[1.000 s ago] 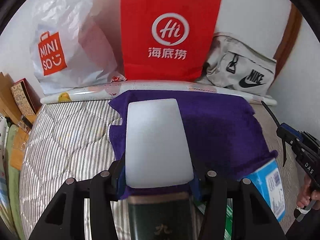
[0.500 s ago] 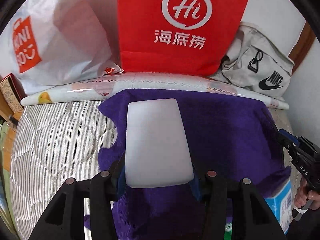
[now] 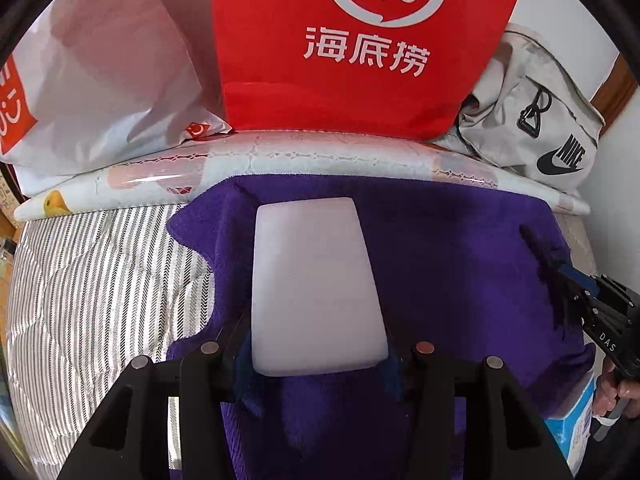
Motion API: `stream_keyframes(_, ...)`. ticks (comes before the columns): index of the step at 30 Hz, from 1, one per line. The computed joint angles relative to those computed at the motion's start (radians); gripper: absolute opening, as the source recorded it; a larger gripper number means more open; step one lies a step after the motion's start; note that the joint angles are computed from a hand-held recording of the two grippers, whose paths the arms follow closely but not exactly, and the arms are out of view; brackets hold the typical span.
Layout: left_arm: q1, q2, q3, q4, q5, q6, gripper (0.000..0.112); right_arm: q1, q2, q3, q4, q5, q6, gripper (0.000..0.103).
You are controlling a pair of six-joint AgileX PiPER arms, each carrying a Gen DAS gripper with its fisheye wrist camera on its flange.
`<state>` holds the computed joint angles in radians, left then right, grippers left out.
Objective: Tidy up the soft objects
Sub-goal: 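Carry the sponge and strap over the purple towel and open both tools, then withdraw both open tools from the purple towel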
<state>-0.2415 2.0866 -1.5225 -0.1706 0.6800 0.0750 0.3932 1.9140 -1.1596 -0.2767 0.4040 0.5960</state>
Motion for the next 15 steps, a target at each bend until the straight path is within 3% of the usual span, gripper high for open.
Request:
stream_keyframes(4, 0.002, 0.021, -0.035, -0.014, 0.032, 0.005, 0.052, -0.012, 0.016, -0.014, 0.061, 0.005, -0.053, 0.02)
stream_keyframes(7, 0.007, 0.015, -0.036, -0.058, 0.049, 0.051, 0.067, -0.013, 0.021, -0.022, 0.059, 0.014, -0.053, 0.021)
stream_keyframes(13, -0.016, -0.055, 0.033, 0.017, 0.012, -0.004, 0.071, 0.006, -0.023, 0.006, 0.016, -0.003, 0.0, 0.042)
stream_keyframes(15, -0.018, -0.096, 0.074, 0.031, -0.002, -0.015, 0.071, 0.016, -0.055, 0.031, -0.014, -0.008, 0.039, 0.042)
